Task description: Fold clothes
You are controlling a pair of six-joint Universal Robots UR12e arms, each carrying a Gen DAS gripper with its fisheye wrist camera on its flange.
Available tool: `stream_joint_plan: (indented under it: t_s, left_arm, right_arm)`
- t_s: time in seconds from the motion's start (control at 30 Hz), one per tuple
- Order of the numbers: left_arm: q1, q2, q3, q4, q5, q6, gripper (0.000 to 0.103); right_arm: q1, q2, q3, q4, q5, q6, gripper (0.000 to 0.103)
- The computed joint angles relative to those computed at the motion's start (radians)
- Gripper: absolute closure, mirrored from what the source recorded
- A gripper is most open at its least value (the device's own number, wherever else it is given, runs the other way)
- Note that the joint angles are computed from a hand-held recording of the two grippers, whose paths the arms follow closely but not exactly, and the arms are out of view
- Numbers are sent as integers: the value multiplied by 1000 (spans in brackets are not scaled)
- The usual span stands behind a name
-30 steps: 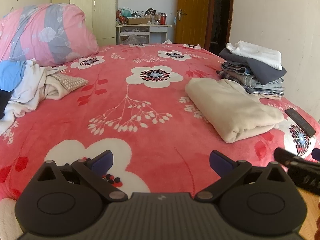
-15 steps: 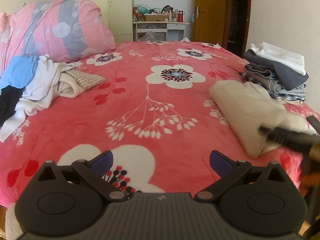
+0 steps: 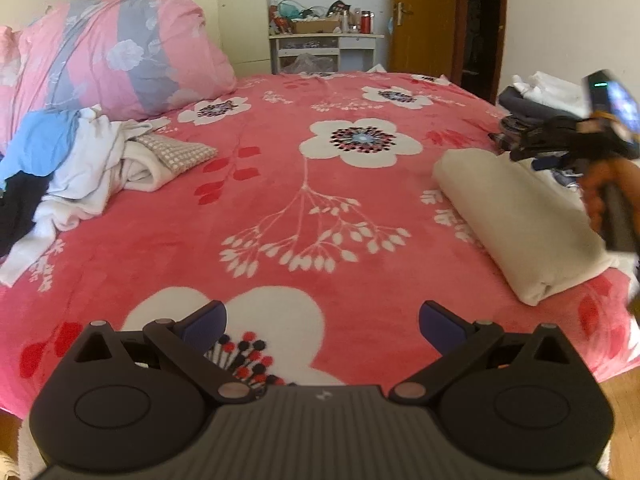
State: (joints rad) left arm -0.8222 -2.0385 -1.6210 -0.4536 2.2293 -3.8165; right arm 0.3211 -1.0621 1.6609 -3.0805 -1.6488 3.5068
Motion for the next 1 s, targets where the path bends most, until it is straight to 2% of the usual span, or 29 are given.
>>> stream_joint_plan:
  t_s: [0.07, 0.13, 0.17, 0.27, 0.37, 0.43, 0.47, 0.57, 0.63, 0.7, 0.73, 0.8, 0.83, 0.93, 1.0]
  left_arm:
    - [3, 3, 2, -21, 5, -2, 0]
    - [6, 6, 0, -31, 9, 1, 0]
    - [9, 8, -3, -29, 9, 2, 0]
    - [18, 13, -15, -18, 1, -3, 0]
    - [28, 17, -25, -12, -13, -8, 0]
    - [32, 19, -29, -18, -20, -16, 0]
    - [32, 20, -32, -17, -22, -20, 0]
    - [32, 26, -41, -5, -27, -31, 0]
    - [29, 29, -46, 10, -28, -29, 0]
    - [22, 33, -52, 29, -23, -21, 0]
    - [19, 35, -56, 39, -19, -21, 0]
    - [13, 38, -60, 47, -21, -23, 0]
    - [10, 39, -60, 47, -23, -24, 0]
    - [0, 43, -61, 47, -19, -23, 0]
    - [-9, 45, -64, 54, -5, -16, 0]
  right_arm:
    - [-20, 51, -77, 119, 5, 40, 73]
    - [-20, 75, -109, 161, -51, 63, 72]
    - [-22, 73, -106, 156, -52, 74, 72]
    - [-29, 38, -54, 88, -11, 82, 71]
    - [-28, -39, 64, -52, 66, 11, 70]
    - [-20, -101, 153, -106, 135, -42, 70]
    - [-10, -124, 190, -115, 139, -66, 70]
    - [26, -168, 276, -109, 101, -114, 70]
    - [35, -164, 314, -146, 71, -93, 72]
    - [49, -185, 339, -176, 34, 7, 69]
    - [58, -196, 351, -211, 26, 27, 69]
    - [81, -202, 368, -289, 34, 2, 69]
    - [89, -195, 368, -283, 34, 0, 69]
    - [107, -171, 355, -181, 27, 12, 67]
    - [126, -177, 365, -160, -13, 41, 65]
